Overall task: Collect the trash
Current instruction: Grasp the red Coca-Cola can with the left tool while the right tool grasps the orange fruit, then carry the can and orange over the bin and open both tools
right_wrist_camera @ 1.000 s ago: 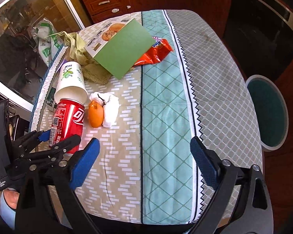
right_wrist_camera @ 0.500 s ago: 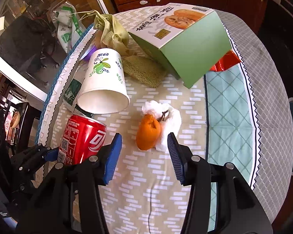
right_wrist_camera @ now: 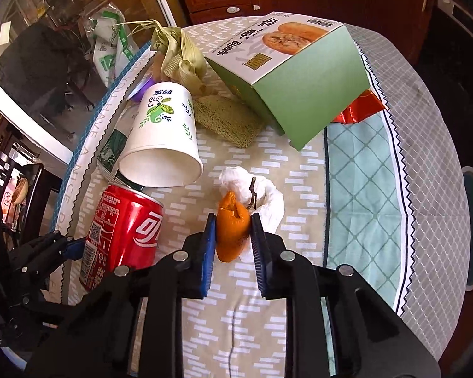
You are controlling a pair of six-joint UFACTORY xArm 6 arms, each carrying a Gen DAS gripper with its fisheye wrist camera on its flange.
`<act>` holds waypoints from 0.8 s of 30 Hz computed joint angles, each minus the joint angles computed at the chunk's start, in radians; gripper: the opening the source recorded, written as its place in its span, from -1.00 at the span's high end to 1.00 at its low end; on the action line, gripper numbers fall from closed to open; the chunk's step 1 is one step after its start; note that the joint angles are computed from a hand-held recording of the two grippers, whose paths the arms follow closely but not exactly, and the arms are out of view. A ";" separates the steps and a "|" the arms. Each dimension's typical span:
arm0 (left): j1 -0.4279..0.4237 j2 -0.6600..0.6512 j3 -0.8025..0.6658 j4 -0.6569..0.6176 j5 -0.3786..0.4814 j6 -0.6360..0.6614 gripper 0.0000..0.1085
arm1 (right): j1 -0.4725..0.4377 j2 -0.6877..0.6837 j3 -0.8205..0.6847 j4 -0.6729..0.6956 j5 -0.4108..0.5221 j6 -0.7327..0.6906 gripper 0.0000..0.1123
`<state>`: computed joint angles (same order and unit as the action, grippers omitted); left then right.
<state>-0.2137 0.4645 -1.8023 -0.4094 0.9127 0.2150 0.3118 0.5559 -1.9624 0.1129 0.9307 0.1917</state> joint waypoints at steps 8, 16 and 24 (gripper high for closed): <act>-0.028 -0.054 0.048 0.039 -0.052 -0.022 -0.20 | -0.045 -0.137 0.153 0.093 -0.045 -0.062 0.63; -0.063 -0.072 0.047 0.047 -0.042 -0.011 -0.20 | -0.096 -0.226 0.283 0.146 -0.088 -0.066 0.62; -0.111 -0.045 -0.019 0.053 -0.018 0.004 -0.20 | -0.133 -0.302 0.396 0.086 -0.147 -0.036 0.64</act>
<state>-0.3245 0.4190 -1.8216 -0.3560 0.8944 0.2190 0.1793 0.2534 -1.5667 0.1988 0.7836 0.1557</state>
